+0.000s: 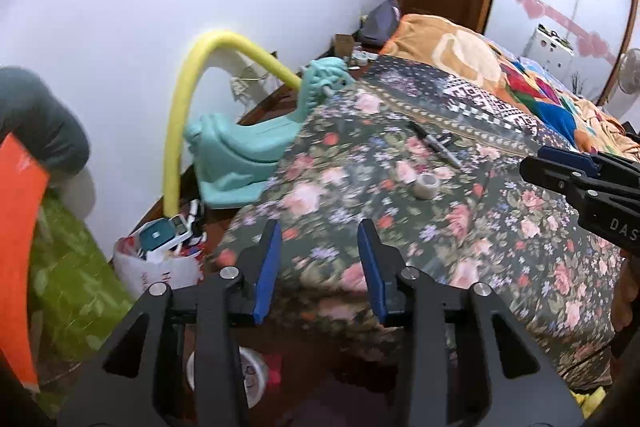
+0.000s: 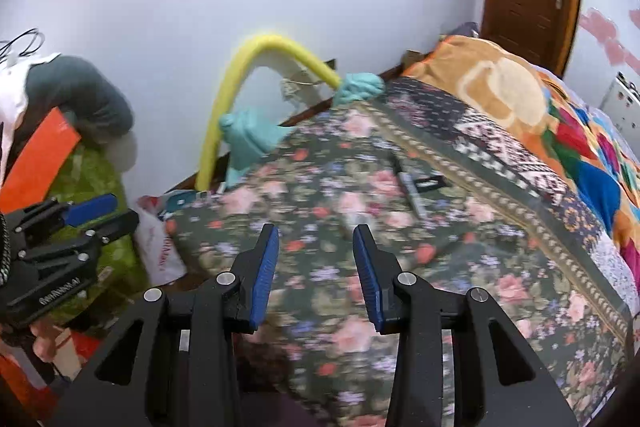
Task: Collect trash
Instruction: 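Move both open tools back over the bedspread, then grasp the white tape roll with the left tool while the right tool grasps the Sharpie marker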
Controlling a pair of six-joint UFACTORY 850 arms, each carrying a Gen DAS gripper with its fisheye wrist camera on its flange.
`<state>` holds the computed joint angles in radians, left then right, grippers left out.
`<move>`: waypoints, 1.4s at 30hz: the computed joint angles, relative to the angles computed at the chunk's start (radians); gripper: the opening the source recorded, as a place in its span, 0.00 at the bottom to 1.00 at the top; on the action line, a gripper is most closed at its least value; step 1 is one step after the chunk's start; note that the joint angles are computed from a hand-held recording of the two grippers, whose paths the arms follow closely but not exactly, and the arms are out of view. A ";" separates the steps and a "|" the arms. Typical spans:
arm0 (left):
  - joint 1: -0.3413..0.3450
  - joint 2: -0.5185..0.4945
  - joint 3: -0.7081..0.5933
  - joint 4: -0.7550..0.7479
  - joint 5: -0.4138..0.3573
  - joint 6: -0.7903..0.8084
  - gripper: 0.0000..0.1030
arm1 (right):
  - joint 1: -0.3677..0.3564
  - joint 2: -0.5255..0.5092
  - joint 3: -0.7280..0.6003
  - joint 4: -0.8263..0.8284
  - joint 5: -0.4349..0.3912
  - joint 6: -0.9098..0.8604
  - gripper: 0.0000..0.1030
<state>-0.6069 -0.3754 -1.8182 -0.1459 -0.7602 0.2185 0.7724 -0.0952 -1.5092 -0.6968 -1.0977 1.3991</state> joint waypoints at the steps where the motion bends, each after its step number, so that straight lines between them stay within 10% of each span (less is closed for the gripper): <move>1: -0.013 -0.022 -0.024 -0.002 -0.011 0.001 0.45 | -0.012 0.020 0.028 0.004 0.006 0.003 0.34; 5: -0.056 -0.085 -0.077 0.017 -0.002 -0.024 0.62 | -0.078 0.100 0.140 0.053 0.081 0.003 0.34; 27: -0.130 -0.506 -0.480 -0.145 -0.177 0.052 0.62 | -0.412 -0.001 0.291 0.273 0.401 -0.273 0.34; 36: -0.135 -0.547 -0.510 -0.191 -0.183 0.039 0.62 | -0.423 -0.025 0.287 0.250 0.433 -0.284 0.10; 42: -0.136 -0.561 -0.530 -0.165 -0.160 0.002 0.35 | -0.376 0.031 0.316 0.200 0.387 -0.210 0.10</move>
